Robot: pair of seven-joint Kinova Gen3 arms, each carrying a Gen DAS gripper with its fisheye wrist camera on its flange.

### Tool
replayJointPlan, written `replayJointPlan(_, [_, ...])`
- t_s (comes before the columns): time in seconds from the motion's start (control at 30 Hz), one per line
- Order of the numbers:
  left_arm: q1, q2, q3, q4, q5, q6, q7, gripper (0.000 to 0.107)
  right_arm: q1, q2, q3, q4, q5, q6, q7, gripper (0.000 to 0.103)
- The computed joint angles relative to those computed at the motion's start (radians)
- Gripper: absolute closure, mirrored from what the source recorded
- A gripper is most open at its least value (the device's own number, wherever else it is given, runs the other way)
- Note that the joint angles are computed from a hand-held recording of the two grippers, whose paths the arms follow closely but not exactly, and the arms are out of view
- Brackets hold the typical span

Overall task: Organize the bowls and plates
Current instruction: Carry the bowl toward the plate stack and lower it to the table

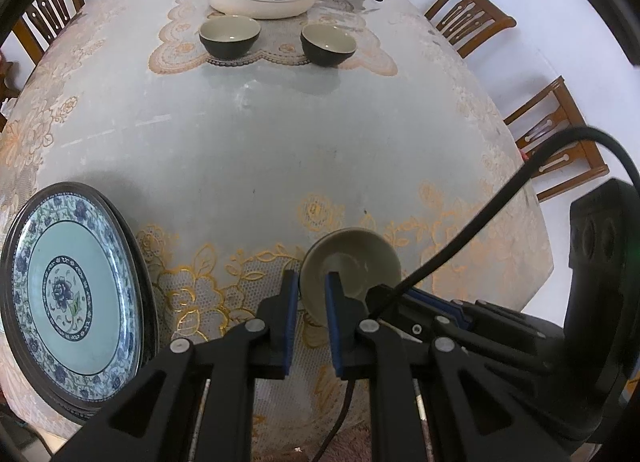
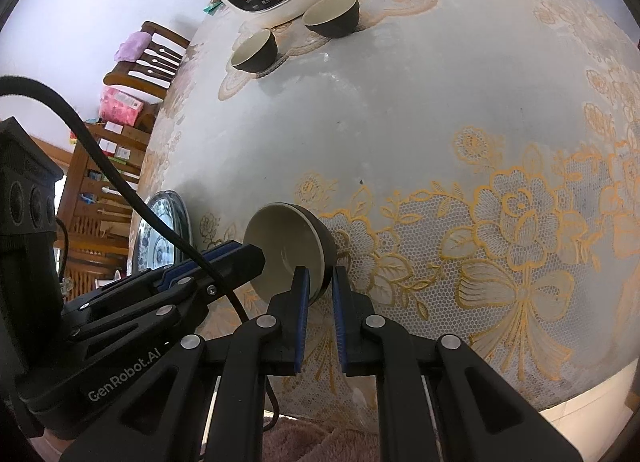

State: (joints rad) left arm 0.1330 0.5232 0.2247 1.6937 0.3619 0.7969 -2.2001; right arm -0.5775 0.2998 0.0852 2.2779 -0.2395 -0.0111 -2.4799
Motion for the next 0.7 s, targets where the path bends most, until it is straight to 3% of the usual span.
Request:
replayJointPlan(0.2, [-0.003,-0.007,0.002,0.004,0.007,-0.012,-0.003,0.093,0.016,-0.012,-0.015,0.02,-0.009,-0.027,-0.001,0.088])
replayJointPlan(0.47, [-0.006,-0.006,0.001,-0.004,0.01,-0.009,-0.003,0.091,-0.059,-0.03,0.063,0.033,-0.043,-0.027,0.019,0.084])
replayJointPlan(0.7, [-0.014,-0.007,0.002,-0.011,0.018,-0.004,-0.006,0.091,-0.173,-0.043,0.184,0.034,-0.059,-0.007,0.029,0.084])
